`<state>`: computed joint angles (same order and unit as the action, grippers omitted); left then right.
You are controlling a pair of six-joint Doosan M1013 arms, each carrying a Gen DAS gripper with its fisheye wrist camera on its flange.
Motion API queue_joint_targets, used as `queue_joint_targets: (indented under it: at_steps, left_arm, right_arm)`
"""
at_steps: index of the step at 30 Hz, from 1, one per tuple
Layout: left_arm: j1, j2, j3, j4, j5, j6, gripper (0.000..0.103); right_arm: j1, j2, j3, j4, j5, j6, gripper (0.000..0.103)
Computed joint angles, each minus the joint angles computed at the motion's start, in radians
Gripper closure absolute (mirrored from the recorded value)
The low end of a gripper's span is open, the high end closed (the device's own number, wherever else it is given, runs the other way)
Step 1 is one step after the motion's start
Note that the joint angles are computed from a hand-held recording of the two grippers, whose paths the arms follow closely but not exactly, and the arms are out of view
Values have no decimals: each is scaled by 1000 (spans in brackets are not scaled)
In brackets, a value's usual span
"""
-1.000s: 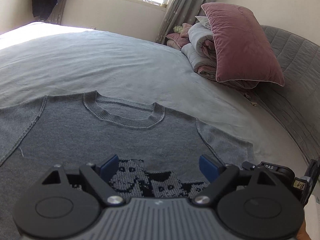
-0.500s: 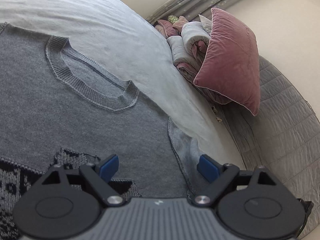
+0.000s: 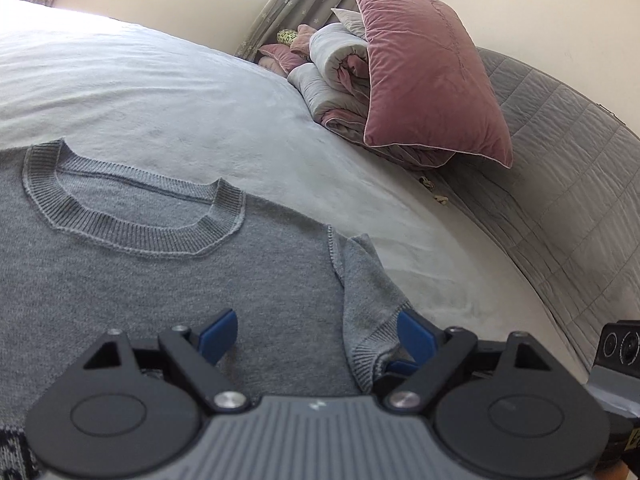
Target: Fold clothes
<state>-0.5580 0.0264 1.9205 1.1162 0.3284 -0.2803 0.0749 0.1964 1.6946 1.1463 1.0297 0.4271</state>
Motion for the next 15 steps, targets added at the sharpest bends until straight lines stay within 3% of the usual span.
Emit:
queue_joint_targets:
  at_steps: [4, 8, 12, 15]
  left_arm:
    - [-21, 11, -20, 12, 68, 72, 18]
    - [-44, 25, -50, -63, 76, 331, 18]
    - [-55, 57, -82, -214, 75, 584, 19]
    - [-68, 82, -106, -232, 135, 641, 35]
  right_arm:
    - [-29, -18, 3, 29, -42, -30, 58]
    - [-66, 10, 27, 185, -67, -8, 58]
    - [-66, 27, 34, 185, -128, 67, 58]
    - [-75, 36, 36, 203, -123, 102, 58]
